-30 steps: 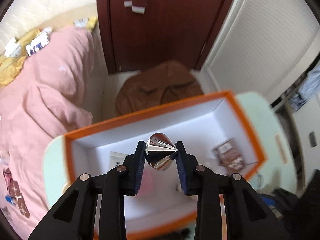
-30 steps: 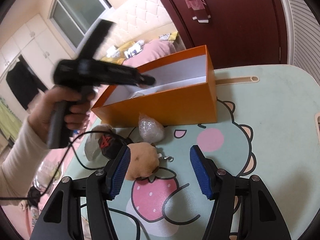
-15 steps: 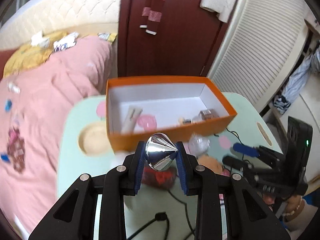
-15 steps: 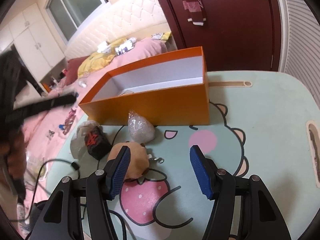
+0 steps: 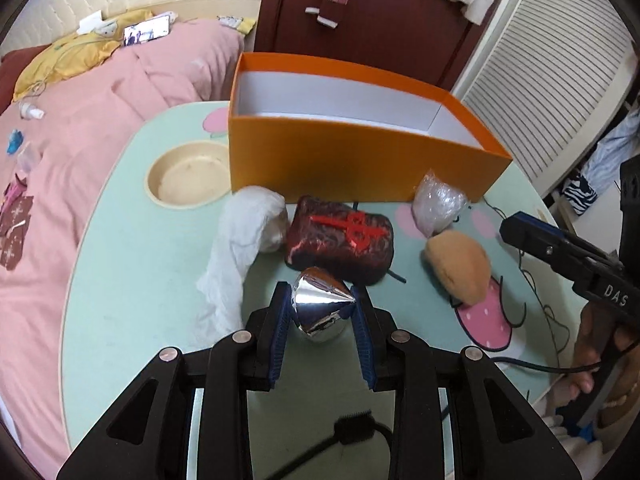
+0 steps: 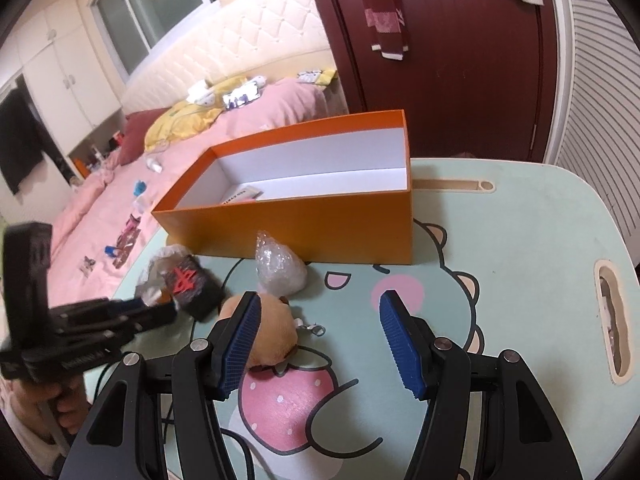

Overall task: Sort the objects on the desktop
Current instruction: 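Place the silver cone on the table beside the pouch with the left tool, then reach into the box and grasp the pink heart with the right tool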

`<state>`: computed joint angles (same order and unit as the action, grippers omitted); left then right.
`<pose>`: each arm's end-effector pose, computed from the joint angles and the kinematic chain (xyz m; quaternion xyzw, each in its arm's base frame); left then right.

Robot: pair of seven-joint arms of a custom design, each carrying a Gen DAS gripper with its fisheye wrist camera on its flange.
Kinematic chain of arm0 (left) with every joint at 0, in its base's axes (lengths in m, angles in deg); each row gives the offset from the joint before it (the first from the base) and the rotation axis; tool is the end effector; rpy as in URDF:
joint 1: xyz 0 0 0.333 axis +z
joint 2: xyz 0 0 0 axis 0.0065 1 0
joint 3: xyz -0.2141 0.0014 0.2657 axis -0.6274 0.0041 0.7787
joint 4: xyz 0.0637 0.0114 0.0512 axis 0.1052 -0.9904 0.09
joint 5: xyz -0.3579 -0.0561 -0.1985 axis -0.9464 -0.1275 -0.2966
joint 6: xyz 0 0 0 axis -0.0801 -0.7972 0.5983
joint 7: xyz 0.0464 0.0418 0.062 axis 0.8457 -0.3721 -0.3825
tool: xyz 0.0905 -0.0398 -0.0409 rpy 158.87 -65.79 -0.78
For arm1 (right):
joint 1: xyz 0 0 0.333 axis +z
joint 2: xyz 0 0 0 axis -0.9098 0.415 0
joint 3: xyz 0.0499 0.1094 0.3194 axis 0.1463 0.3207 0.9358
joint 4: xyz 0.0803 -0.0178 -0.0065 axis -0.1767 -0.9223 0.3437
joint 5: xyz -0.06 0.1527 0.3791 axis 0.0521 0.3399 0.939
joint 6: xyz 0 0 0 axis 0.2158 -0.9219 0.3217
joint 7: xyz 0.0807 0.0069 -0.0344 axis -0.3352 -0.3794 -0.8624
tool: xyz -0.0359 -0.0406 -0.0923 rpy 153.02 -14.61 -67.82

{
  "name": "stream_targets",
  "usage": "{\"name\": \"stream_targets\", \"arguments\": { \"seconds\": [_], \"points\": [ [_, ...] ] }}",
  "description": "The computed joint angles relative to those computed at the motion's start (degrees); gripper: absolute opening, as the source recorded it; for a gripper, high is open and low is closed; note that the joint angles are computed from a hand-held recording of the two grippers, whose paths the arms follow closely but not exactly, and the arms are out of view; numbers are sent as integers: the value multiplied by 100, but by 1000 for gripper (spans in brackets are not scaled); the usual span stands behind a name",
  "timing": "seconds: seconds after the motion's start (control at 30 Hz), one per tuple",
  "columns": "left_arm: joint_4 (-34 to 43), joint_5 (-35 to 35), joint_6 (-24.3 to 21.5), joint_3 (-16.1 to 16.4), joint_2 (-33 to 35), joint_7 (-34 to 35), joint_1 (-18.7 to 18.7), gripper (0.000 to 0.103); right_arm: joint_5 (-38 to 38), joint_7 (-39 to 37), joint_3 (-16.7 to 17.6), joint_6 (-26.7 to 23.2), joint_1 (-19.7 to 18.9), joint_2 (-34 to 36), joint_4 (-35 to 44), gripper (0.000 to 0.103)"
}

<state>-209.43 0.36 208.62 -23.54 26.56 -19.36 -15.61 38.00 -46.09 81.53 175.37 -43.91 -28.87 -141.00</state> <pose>0.4158 -0.2838 0.4379 -0.7692 0.5590 -0.2673 0.1559 0.4856 0.1959 0.4399 -0.8014 0.4615 -0.0510 0.3772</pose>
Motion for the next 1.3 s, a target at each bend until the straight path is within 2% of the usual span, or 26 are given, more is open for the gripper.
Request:
{"name": "stream_targets", "arguments": {
  "seconds": [0.03,0.1,0.17,0.23,0.37,0.5,0.63,0.87,1.0,1.07,1.23,1.3],
  "points": [
    [13,176,13,-61,7,-144,66,33,-32,20,7,15,-2,2,7,62],
    [18,304,91,-78,31,-206,86,44,-115,69,15,22,-8,9,32,62],
    [62,684,42,-200,31,-492,179,64,-222,130,21,20,-17,27,66,62],
    [116,1158,-87,-331,5,-842,253,74,-349,200,25,3,-32,46,112,62],
    [196,1752,-415,-412,-41,-1276,246,75,-543,323,11,-125,-62,84,265,62],
    [80,1867,-350,-306,-120,-1519,211,75,-789,513,-8,-433,-127,149,520,62],
    [-10,2046,-330,-305,-209,-1780,250,75,-1353,944,10,-972,-223,370,1019,62],
    [-9,2135,-388,-287,-200,-1859,234,75,-2374,1754,69,-2399,-296,1223,2520,62],
    [3,2129,-357,-265,-155,-1847,223,75,-2668,2549,124,-3912,-302,2204,4015,62],
    [-5,2108,-317,-243,-143,-1833,223,75,-2963,3084,133,-4510,-204,2717,4724,62],
    [-94,2094,-172,-219,-199,-1954,272,75,-4550,3123,43,-4773,442,3524,5695,61],
    [-152,2201,-61,-232,-259,-2146,338,75,-4760,3152,32,-5018,559,3787,6023,61]
  ]
}}
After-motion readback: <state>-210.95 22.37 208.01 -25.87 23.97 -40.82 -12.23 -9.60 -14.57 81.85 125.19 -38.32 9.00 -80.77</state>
